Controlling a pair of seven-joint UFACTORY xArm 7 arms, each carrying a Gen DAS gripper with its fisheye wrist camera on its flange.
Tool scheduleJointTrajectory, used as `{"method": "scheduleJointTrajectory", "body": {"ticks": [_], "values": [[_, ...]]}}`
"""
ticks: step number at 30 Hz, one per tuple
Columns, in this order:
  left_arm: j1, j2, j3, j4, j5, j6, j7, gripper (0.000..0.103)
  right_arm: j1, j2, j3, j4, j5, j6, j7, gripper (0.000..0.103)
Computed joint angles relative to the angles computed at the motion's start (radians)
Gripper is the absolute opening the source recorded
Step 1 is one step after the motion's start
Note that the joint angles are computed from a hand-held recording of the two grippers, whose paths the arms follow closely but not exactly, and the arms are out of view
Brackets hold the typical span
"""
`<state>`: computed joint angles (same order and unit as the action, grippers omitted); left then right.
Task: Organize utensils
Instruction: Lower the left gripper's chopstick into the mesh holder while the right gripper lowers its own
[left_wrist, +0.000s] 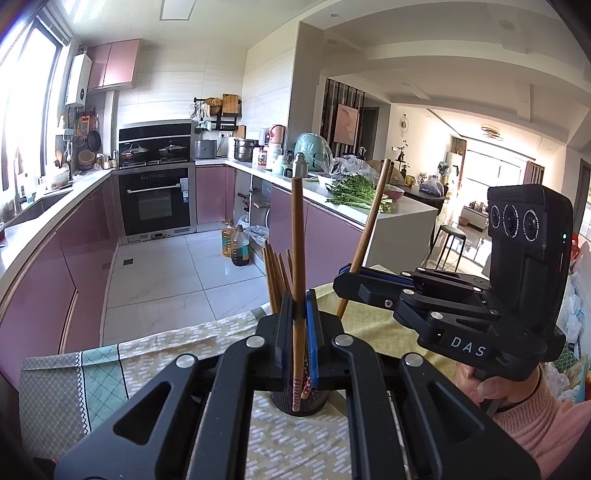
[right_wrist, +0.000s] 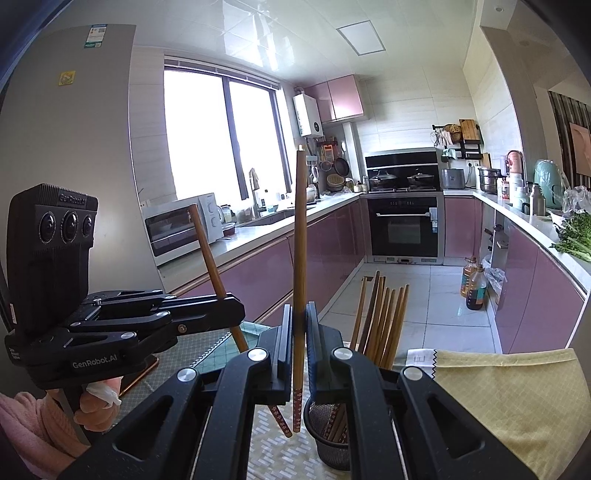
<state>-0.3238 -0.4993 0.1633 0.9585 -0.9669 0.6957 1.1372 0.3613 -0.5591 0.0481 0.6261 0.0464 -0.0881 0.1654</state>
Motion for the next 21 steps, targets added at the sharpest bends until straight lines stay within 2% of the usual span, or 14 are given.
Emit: {"method": "scheduleJointTrajectory", "body": {"ticks": [21], "values": [[0.003,0.032,0.006,0.046,-0.055,0.021,0.034,0.007,-0.095,-0.005,0.067,0.027,-0.029,0.009,0.027,0.006]]}}
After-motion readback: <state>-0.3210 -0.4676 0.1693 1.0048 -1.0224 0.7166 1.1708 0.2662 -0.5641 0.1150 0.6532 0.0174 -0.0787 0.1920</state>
